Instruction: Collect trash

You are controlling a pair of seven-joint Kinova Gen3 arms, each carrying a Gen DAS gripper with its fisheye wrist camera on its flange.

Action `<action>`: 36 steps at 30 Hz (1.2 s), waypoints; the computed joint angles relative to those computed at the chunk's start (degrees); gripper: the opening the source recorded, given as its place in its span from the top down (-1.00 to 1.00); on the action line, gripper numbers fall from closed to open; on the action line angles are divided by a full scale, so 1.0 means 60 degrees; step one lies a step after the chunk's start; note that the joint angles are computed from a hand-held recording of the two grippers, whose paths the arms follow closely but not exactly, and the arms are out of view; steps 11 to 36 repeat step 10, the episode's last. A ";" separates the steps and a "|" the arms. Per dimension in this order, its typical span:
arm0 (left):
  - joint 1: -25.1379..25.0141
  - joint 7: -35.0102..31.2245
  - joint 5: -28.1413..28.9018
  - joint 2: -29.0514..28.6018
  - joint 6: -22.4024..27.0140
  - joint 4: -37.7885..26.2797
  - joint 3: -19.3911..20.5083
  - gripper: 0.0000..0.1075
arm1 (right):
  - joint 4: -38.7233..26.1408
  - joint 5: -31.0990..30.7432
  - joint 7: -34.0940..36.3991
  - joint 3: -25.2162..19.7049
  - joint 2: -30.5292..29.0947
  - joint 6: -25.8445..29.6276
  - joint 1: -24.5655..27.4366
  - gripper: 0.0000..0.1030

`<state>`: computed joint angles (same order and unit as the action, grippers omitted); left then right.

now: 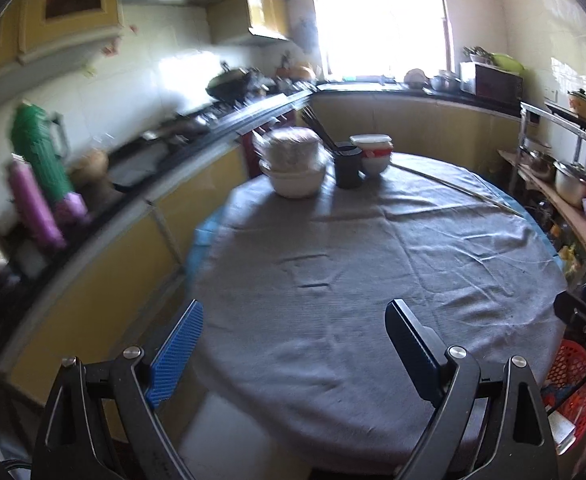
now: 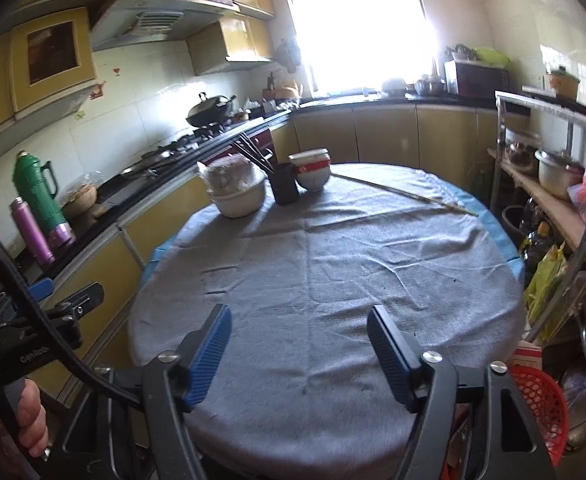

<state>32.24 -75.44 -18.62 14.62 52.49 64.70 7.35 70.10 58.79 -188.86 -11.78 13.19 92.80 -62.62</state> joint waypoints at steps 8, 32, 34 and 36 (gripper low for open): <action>-0.0197 -0.0973 0.1610 0.3455 0.1067 -0.3322 -0.0459 -0.71 | 0.2602 -0.1227 0.0134 0.0193 -0.0418 -0.3098 0.2806 -0.46; -0.0108 -0.0642 0.1424 0.4264 0.1377 -0.4207 -0.0616 -0.71 | 0.2934 -0.1561 0.0110 0.0015 -0.0405 -0.3875 0.3691 -0.46; -0.0108 -0.0642 0.1424 0.4264 0.1377 -0.4207 -0.0616 -0.71 | 0.2934 -0.1561 0.0110 0.0015 -0.0405 -0.3875 0.3691 -0.46; -0.0108 -0.0642 0.1424 0.4264 0.1377 -0.4207 -0.0616 -0.71 | 0.2934 -0.1561 0.0110 0.0015 -0.0405 -0.3875 0.3691 -0.46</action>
